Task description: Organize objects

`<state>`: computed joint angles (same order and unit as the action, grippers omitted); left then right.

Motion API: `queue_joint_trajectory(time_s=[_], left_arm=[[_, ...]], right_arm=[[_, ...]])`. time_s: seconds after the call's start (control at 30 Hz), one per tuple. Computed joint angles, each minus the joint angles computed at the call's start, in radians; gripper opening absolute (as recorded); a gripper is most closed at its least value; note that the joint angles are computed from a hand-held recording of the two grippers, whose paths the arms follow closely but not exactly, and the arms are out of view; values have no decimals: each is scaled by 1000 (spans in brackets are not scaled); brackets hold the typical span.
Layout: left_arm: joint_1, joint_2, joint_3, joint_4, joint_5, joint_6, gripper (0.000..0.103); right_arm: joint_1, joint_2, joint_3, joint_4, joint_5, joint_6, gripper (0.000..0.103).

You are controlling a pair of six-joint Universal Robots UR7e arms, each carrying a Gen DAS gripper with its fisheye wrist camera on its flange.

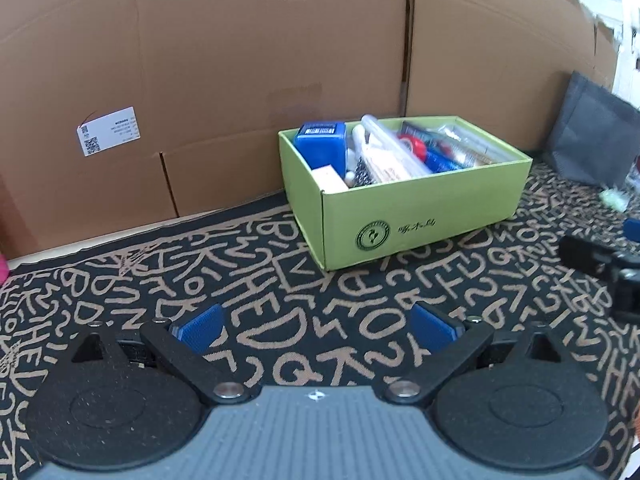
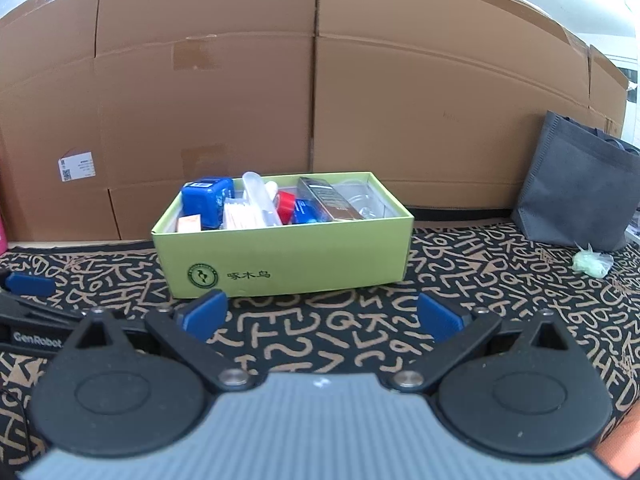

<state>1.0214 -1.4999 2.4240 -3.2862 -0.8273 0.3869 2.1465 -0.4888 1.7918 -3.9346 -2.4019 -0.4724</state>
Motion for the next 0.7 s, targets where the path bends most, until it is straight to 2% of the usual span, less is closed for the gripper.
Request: queue_joint_trajectory(time_s=[0.17, 0.7], left_arm=[[-7, 26, -3, 0, 39, -17, 103], [16, 53, -39, 73, 44, -72, 103]], right_arm=[[-9, -6, 12, 1, -1, 24, 103], [-29, 13, -16, 40, 24, 28, 103]])
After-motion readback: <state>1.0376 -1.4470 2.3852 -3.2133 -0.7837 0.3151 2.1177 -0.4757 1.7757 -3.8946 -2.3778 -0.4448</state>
